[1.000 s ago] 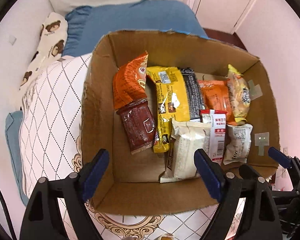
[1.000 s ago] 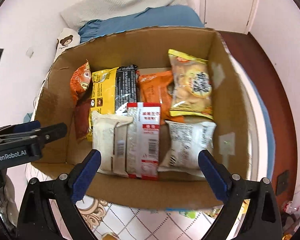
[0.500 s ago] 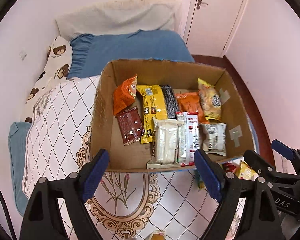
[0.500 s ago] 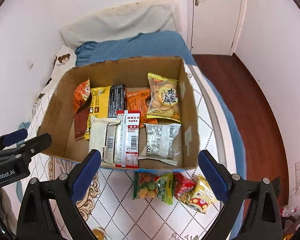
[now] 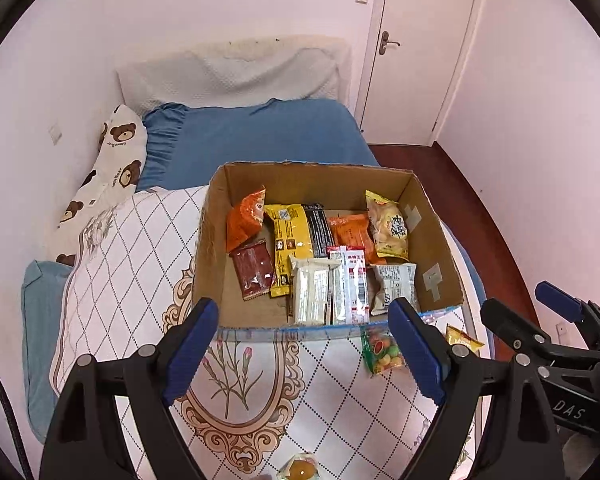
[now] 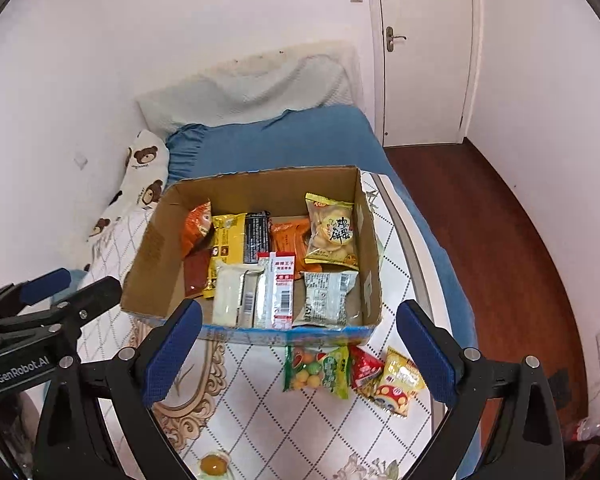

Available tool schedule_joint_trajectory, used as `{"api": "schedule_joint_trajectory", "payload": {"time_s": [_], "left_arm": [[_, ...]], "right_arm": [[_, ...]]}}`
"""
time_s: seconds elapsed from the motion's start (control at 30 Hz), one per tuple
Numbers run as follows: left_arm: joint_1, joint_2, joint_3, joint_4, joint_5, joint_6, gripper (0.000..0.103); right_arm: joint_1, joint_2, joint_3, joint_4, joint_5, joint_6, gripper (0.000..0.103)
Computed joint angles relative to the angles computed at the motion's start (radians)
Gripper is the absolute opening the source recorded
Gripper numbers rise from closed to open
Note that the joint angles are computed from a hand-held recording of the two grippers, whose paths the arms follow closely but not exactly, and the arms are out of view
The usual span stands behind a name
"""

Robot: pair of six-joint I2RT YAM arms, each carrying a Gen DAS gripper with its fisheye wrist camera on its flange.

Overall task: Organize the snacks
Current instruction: 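Lower both packets into the box and open both grippers, then grasp the yellow ball candy with the left gripper while the right grasps the red packet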

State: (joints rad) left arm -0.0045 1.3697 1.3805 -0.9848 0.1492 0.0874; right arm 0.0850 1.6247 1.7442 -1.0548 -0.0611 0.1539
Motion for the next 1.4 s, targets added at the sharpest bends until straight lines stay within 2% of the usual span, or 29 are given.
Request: {"api": "schedule_joint_trajectory", "payload": {"time_s": [0.07, 0.17, 0.33, 0.43, 0.53, 0.57, 0.6, 0.7, 0.87, 0.97, 1.0, 1.1, 1.2, 1.3, 1.4], "left_arm": [[-0.001, -0.022, -0.038, -0.003, -0.018, 0.011, 0.087], [0.007, -0.065, -0.166, 0.002, -0.041, 0.036, 0.087], [0.038, -0.060, -0.508, 0.070, -0.077, 0.137, 0.087], [0.053, 0.018, -0.688, 0.162, -0.085, 0.191, 0.085], [0.062, 0.163, -0.758, 0.236, -0.077, 0.210, 0.081], [0.069, 0.209, -0.765, 0.256, -0.066, 0.214, 0.078], [0.082, 0.267, -0.767, 0.277, -0.051, 0.209, 0.059], [0.089, 0.313, -0.776, 0.326, -0.039, 0.195, 0.049], [0.072, 0.282, -0.727, 0.277, -0.014, 0.154, 0.047], [0.045, 0.276, -0.681, 0.251, 0.006, 0.121, 0.046], [0.037, 0.274, -0.667, 0.247, 0.010, 0.107, 0.046], [0.012, 0.289, -0.616, 0.235, 0.026, 0.068, 0.046], [-0.012, 0.331, -0.545, 0.227, 0.038, 0.029, 0.046], [-0.044, 0.368, -0.476, 0.217, 0.050, -0.015, 0.046], [-0.049, 0.394, -0.445, 0.229, 0.052, -0.030, 0.046]], "right_arm": [[-0.011, -0.025, -0.032, -0.006, -0.016, 0.001, 0.100], [-0.021, -0.066, -0.133, -0.003, -0.032, -0.005, 0.100], [-0.046, -0.113, -0.478, 0.057, -0.037, -0.012, 0.100], [-0.055, -0.050, -0.652, 0.131, -0.026, -0.023, 0.100], [-0.065, 0.043, -0.752, 0.212, -0.027, -0.022, 0.100], [-0.072, 0.069, -0.776, 0.237, -0.041, -0.022, 0.100], [-0.074, 0.094, -0.798, 0.266, -0.046, -0.022, 0.103], [-0.075, 0.123, -0.810, 0.298, -0.050, -0.026, 0.103], [-0.097, 0.209, -0.787, 0.318, -0.073, -0.046, 0.103], [-0.121, 0.264, -0.728, 0.258, -0.102, -0.084, 0.103], [-0.141, 0.246, -0.721, 0.239, -0.127, -0.092, 0.099], [-0.211, 0.156, -0.712, 0.248, -0.190, -0.100, 0.061], [-0.297, 0.039, -0.717, 0.277, -0.290, -0.068, 0.060], [-0.310, -0.006, -0.678, 0.334, -0.281, -0.058, 0.059], [-0.299, 0.051, -0.605, 0.368, -0.278, -0.071, 0.059]]}}
